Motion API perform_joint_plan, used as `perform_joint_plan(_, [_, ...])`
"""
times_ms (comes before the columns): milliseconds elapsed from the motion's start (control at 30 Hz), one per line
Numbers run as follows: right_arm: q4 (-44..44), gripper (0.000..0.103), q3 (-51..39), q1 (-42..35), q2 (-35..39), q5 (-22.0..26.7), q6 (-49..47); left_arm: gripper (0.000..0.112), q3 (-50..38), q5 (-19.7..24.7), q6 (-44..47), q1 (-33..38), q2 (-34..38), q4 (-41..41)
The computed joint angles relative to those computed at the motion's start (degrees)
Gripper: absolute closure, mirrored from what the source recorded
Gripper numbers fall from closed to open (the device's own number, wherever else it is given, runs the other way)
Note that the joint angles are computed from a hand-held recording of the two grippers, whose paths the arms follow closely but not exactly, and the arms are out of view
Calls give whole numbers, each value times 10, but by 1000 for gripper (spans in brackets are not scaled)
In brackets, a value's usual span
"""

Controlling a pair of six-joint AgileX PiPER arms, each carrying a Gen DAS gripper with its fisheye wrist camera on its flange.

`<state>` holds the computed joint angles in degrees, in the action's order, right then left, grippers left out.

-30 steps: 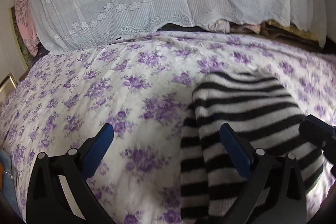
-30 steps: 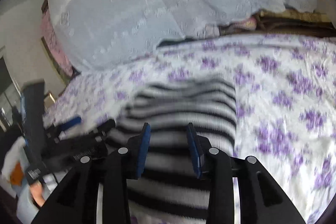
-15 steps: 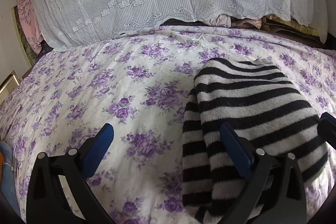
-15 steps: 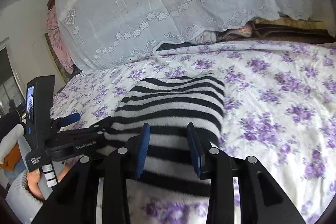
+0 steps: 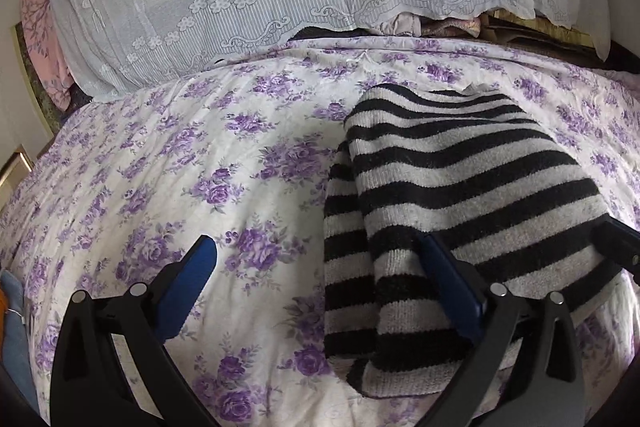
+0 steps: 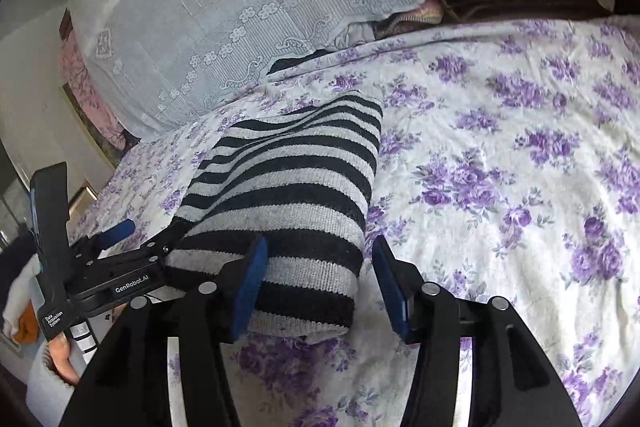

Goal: Fold small clothes
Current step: 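Lower the folded sweater bundle onto the bed with the right gripper, then grasp the striped sweater bundle with the right gripper and lift it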

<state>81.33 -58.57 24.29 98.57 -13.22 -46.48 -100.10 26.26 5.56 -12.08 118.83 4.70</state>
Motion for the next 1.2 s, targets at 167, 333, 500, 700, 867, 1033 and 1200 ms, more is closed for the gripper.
perform_joint_plan(167, [29,49,-10,44,-11,-66,-69,14,17,-19,-15,-4,-11,19])
perform_joint_plan(333, [75,49,-30,59,4,-79,-144,14,21,-24,31,6,-19,-40])
perform_joint_plan(500, [54,43,-18,11,9,-6,-82,13,10,-13,13,-2,-6,-10])
perform_joint_plan(700, [-9,39,-12,5,10,10,-7,13,4,-6,37,4,-2,-41])
perform_joint_plan(867, [-16,39,-5,20,-3,-28,3,13,6,-10,30,3,-4,-31])
perform_joint_plan(1033, [-65,43,-7,47,-17,-80,20,13,-3,-5,33,5,-6,-39])
perform_joint_plan(1200, [-75,56,-88,16,19,-15,26,13,-114,62,34,11,44,-69])
